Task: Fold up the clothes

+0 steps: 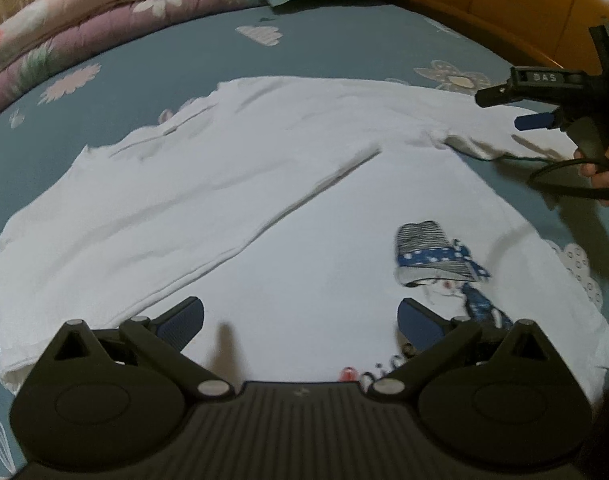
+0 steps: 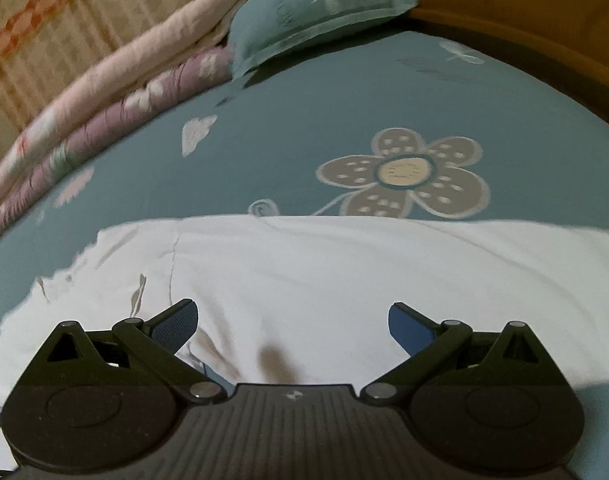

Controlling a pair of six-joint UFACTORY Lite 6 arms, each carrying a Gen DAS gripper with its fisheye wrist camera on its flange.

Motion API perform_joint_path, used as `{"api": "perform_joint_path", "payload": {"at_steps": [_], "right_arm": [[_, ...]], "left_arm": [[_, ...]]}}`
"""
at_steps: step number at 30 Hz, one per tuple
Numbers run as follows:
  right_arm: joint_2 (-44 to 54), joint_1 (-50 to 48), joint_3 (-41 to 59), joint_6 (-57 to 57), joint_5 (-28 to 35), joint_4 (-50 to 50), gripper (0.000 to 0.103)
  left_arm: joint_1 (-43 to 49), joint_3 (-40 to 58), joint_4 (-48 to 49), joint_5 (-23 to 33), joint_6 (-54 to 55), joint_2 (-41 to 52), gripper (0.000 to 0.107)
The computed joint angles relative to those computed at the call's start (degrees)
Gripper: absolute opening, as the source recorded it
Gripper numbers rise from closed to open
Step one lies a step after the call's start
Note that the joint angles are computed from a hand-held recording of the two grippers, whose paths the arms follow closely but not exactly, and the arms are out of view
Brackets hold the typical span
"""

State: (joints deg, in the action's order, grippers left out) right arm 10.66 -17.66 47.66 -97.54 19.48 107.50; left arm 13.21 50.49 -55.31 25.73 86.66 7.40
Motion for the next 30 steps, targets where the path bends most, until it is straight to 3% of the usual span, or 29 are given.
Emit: {"api": "perform_joint_path", "payload": {"at_steps": [6, 9, 12, 16, 24, 30], "right_arm": [[-6.7, -23.6, -12.9, 3.2, 20.1, -6.5, 0.103], [-3.0, -36.5, -14.4, 5.1, 29.1, -9.7, 0.103], [2.0, -45.2, -13.7, 5.8, 34.4, -9.6, 0.103], [7.1, -47.9, -10.7, 6.2, 36.9, -9.1, 0.103], [10.8, -44.6, -8.4, 0.8, 36.8, -1.7, 0.103], [9.9, -42.5, -12.2, -11.8, 37.2, 6.0, 0.103]], "left_arm": [[-2.4, -4.7, 1.9, -0.2, -2.2, -6.0, 0.102], [-4.1, -7.1, 3.0, -0.4, -3.7, -8.5, 0.102], [-5.9, -9.1, 3.8, -0.9, -4.5, -10.7, 0.102], [-7.8, -10.6, 5.4, -2.3, -6.5, -13.0, 0.102], [-9.1, -11.2, 10.5, -3.4, -12.5, -15.5, 0.102], [-9.5, -11.2, 10.8, -3.8, -14.0, -15.8, 0.102]]}}
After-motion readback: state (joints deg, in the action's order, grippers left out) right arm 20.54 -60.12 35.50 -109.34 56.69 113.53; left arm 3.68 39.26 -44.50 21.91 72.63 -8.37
